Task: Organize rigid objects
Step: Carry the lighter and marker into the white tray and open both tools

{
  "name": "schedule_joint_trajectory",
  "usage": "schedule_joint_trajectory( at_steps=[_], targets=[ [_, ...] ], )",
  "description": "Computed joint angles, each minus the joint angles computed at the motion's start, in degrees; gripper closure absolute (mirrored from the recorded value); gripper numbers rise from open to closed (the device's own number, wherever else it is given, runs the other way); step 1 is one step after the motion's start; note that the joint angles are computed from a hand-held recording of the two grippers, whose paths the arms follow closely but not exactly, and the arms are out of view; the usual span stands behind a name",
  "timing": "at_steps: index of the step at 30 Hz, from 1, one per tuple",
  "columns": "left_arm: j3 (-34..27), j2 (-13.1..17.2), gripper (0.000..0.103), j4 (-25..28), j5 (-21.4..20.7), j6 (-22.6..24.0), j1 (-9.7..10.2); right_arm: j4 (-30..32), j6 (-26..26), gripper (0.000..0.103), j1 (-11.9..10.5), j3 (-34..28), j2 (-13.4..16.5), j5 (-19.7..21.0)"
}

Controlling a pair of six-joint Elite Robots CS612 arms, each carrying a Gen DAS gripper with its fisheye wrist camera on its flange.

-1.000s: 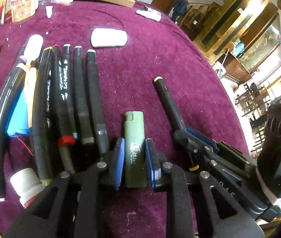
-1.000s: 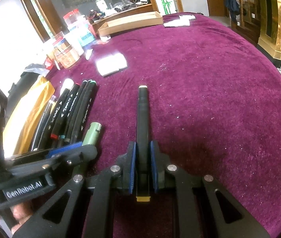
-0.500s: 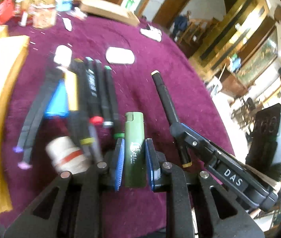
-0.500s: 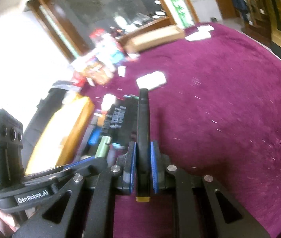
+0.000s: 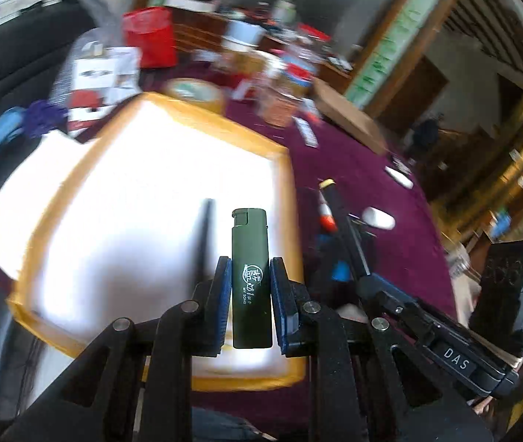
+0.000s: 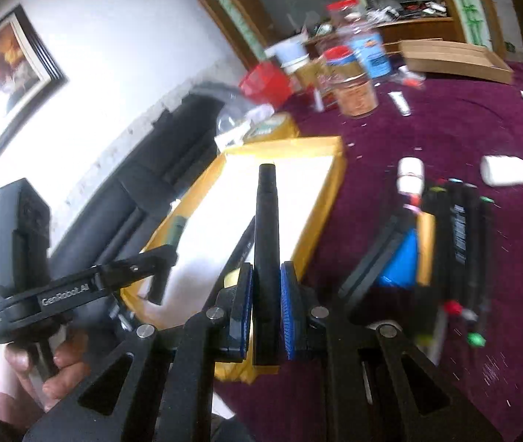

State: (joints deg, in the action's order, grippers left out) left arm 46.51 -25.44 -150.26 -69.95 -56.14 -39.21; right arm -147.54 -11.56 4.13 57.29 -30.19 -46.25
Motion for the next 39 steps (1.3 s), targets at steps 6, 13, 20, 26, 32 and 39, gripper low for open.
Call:
schedule_joint_trajectory(
  at_steps=[6, 13, 20, 26, 32, 39],
  targets=[
    [0.26, 0.4, 0.085, 4.8, -0.53, -2.43, 1.33, 8.27, -0.84, 0.09, 3.12, -10.11, 5.11, -5.97],
    [-3.29, 2.17, 0.085, 12.21, -1.53, -1.59, 1.9, 11.59, -2.53, 0.09, 5.35, -15.83, 8.11, -14.84],
    [-4.79, 2.97, 0.085, 17.2, -1.72, -1.91, 2.02, 9.56, -4.51, 0.09, 6.55, -14.92, 7.82, -20.2],
    [-4.87, 3.06, 0.085, 16.83, -1.17, -1.32, 1.85, 10.89, -6.33, 0.089, 6.72, -14.86, 7.62, -20.01],
    [-1.78, 1.72, 0.059, 11.92, -1.93, -1.71, 1.59, 7.38, -4.24, 0.067, 4.76, -10.41, 5.37, -11.43],
    [-0.91, 0.84, 0.059, 7.5, 1.87, -0.86, -0.44, 3.8, -4.38, 0.066, 0.68, -1.16, 0.51, 1.92]
  ],
)
